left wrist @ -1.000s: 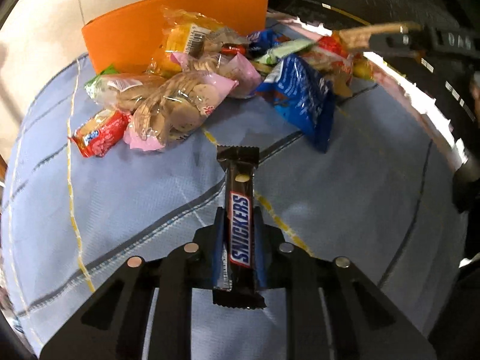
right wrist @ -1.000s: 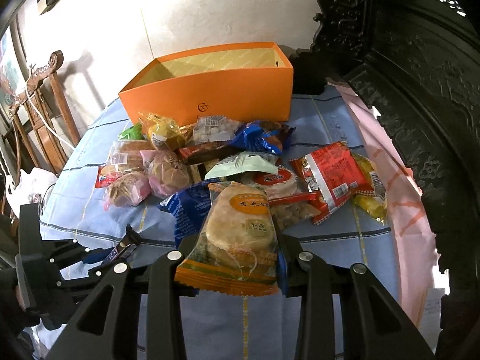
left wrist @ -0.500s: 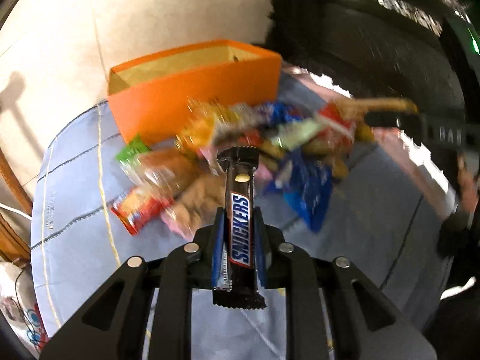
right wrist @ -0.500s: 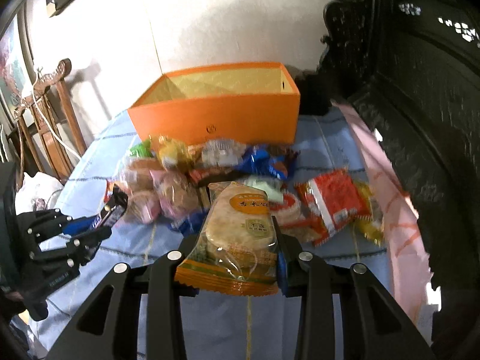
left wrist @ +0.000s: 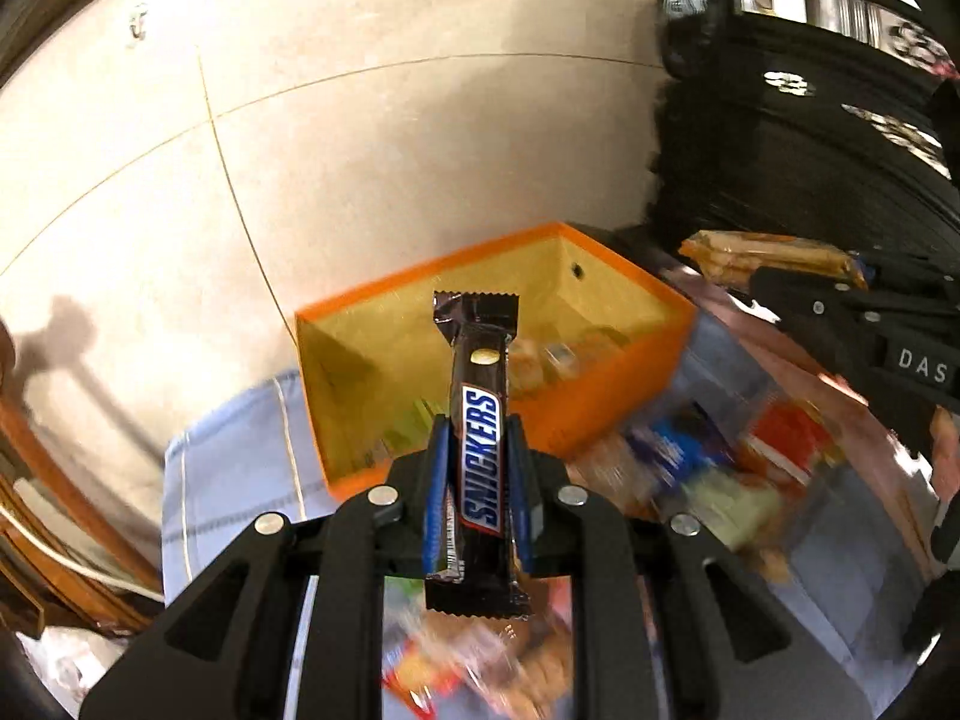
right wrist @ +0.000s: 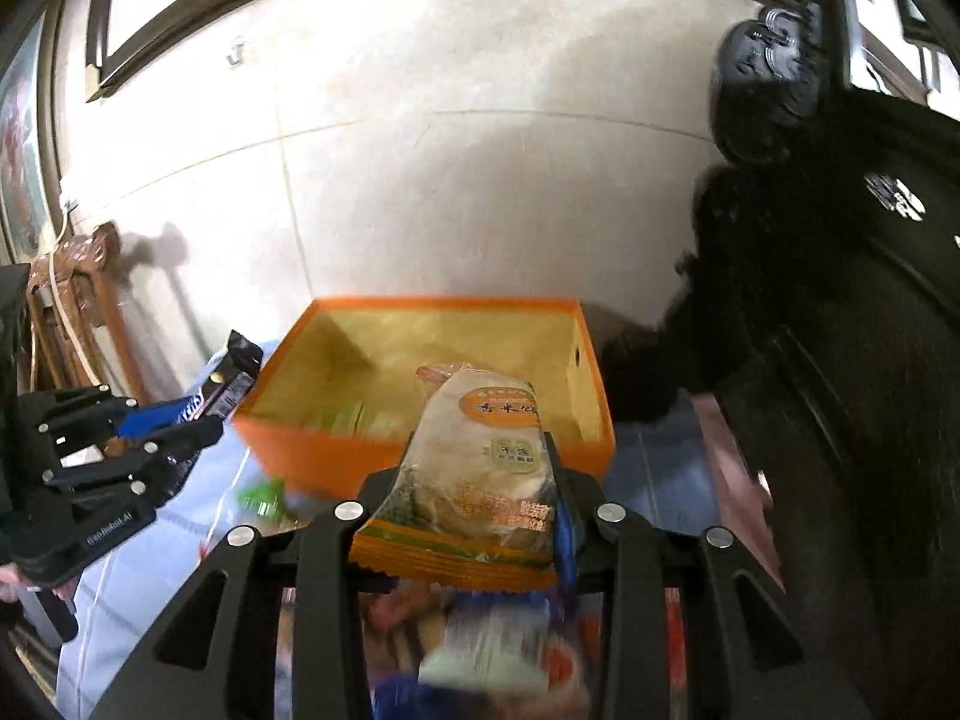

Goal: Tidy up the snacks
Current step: 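Carry both packs over the orange box and open both tools to drop them, then move both tools back toward the snack pile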

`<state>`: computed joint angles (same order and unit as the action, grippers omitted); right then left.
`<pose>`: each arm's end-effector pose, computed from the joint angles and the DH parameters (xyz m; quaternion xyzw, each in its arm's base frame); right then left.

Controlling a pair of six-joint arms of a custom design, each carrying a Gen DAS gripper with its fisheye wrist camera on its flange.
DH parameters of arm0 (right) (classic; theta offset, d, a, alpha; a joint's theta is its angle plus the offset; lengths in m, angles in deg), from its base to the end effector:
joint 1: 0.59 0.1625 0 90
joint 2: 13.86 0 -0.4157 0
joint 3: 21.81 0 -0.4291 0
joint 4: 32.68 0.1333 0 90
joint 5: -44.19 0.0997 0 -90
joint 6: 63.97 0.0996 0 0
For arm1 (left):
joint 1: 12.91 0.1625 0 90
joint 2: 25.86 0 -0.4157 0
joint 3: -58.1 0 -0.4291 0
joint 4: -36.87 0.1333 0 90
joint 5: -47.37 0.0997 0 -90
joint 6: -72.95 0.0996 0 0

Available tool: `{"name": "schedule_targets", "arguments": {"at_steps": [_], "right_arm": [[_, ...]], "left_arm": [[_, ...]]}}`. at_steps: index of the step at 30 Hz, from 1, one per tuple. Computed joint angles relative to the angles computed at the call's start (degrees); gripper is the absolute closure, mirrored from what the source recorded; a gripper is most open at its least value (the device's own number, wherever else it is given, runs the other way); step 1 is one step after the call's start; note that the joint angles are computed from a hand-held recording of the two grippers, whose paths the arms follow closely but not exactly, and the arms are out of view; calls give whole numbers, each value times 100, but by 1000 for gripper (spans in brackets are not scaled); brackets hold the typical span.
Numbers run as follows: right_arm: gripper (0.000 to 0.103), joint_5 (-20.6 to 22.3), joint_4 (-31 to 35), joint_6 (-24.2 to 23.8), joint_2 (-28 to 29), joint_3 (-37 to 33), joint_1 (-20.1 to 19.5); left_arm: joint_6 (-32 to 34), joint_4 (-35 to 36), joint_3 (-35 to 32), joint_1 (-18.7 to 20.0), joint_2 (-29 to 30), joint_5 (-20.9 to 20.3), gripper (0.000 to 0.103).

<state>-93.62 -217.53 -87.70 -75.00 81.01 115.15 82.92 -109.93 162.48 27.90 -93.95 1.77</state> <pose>0.3291 -0.5456 0.2809 0.1774 -0.8184 0.4154 0.3551 -0.3361 -0.5584 0.2625 0.3912 0.8255 -0.2801 0.2949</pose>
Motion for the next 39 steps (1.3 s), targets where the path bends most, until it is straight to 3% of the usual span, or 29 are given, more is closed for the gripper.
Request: {"name": "schedule_targets", "arguments": {"at_steps": [7,15,17,18,20,21,23,31,39], "right_arm": [[67,113,454,-80,707,-1035,-319],[67,77,786,99,1052,-1485,-498],[60,-71,813,144,1124,-1568,-501],[53,-110,824,170,1154,-1606,-504],[15,-200,736,149,1204,-1650,-508],[12,-268,614,56,1242,-1660,-500],[8,-350,540,-68,1277,-1673,-489],[6,-403,537,22,1114,-1498,-443],[4,-464,501,125,513,-648,-227]], "left_arm": [[-66,-10,-946,381,916,212,86],[-268,-86,-1161,631,1169,344,86],[-316,-193,-1135,680,1176,428,82],[-362,-243,-1138,711,1171,385,74],[-377,-632,-1053,687,1195,638,9],[-288,-900,-997,656,1204,779,7],[75,-1423,-939,599,1246,968,6],[-26,-1089,-868,505,1159,1150,6],[-447,-655,111,305,279,908,4]]}}
